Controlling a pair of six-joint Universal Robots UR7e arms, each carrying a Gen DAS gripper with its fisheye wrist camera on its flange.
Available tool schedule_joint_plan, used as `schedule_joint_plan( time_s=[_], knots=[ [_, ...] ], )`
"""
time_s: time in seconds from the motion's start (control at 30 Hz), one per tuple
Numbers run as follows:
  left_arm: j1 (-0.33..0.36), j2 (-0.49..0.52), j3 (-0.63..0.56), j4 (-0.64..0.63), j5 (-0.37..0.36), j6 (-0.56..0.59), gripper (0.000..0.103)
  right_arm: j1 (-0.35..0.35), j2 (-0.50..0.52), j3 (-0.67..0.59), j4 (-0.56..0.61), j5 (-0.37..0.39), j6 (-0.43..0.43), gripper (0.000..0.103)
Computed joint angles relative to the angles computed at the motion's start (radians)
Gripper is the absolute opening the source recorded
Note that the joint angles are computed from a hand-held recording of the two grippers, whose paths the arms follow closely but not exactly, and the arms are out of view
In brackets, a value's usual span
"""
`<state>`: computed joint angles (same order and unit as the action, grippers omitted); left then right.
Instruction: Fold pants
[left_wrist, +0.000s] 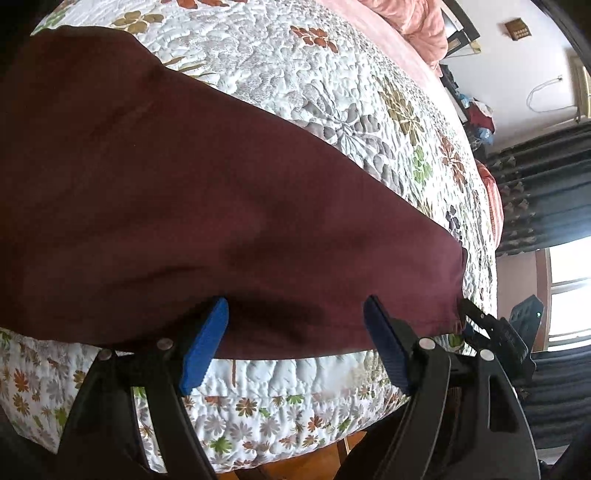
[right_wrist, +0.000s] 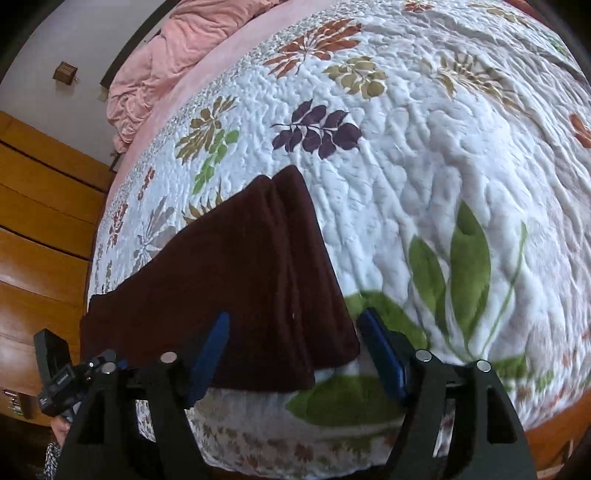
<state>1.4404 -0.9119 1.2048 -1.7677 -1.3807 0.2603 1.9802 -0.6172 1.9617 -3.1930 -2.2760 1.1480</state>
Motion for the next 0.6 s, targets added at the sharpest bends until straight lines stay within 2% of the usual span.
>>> schedule_joint_plan(
  time_s=[0.17, 0.23, 0.3, 0.37, 0.4, 0.43, 0.47, 0.5, 0.53, 0.6],
  knots=[
    [0.003, 0.002, -0.007, 0.016, -0.008, 0.018, 0.078, -0.014, 0.000, -0.042, 0.044, 0.098, -0.185, 0.074],
    [0.004, 0.005, -0.014, 0.026, -0.014, 0.022, 0.080, -0.027, 0.005, -0.049, 0.048, 0.122, -0.209, 0.077],
    [0.002, 0.006, -0.016, 0.031, -0.011, 0.026, 0.080, -0.050, 0.018, -0.042, -0.016, 0.137, -0.215, 0.086],
    [0.004, 0.007, -0.024, 0.042, -0.016, 0.029, 0.080, -0.056, 0.024, -0.052, -0.035, 0.141, -0.219, 0.085],
    [0.005, 0.009, -0.027, 0.046, -0.018, 0.030, 0.080, -0.054, 0.023, -0.062, -0.018, 0.134, -0.228, 0.073],
    [0.006, 0.011, -0.031, 0.050, -0.021, 0.030, 0.080, -0.051, 0.023, -0.063, -0.033, 0.126, -0.243, 0.054],
    [0.006, 0.012, -0.034, 0.054, -0.020, 0.031, 0.080, -0.059, 0.022, -0.049, -0.090, 0.161, -0.250, 0.033],
    [0.004, 0.014, -0.034, 0.055, -0.017, 0.030, 0.080, -0.064, 0.024, -0.035, -0.159, 0.198, -0.256, 0.031],
    [0.003, 0.015, -0.035, 0.057, -0.014, 0.030, 0.082, -0.059, 0.025, -0.034, -0.187, 0.195, -0.276, 0.030],
    [-0.004, 0.015, -0.030, 0.056, -0.005, 0.032, 0.084, -0.034, 0.006, -0.049, -0.137, 0.140, -0.297, 0.026]
  ],
)
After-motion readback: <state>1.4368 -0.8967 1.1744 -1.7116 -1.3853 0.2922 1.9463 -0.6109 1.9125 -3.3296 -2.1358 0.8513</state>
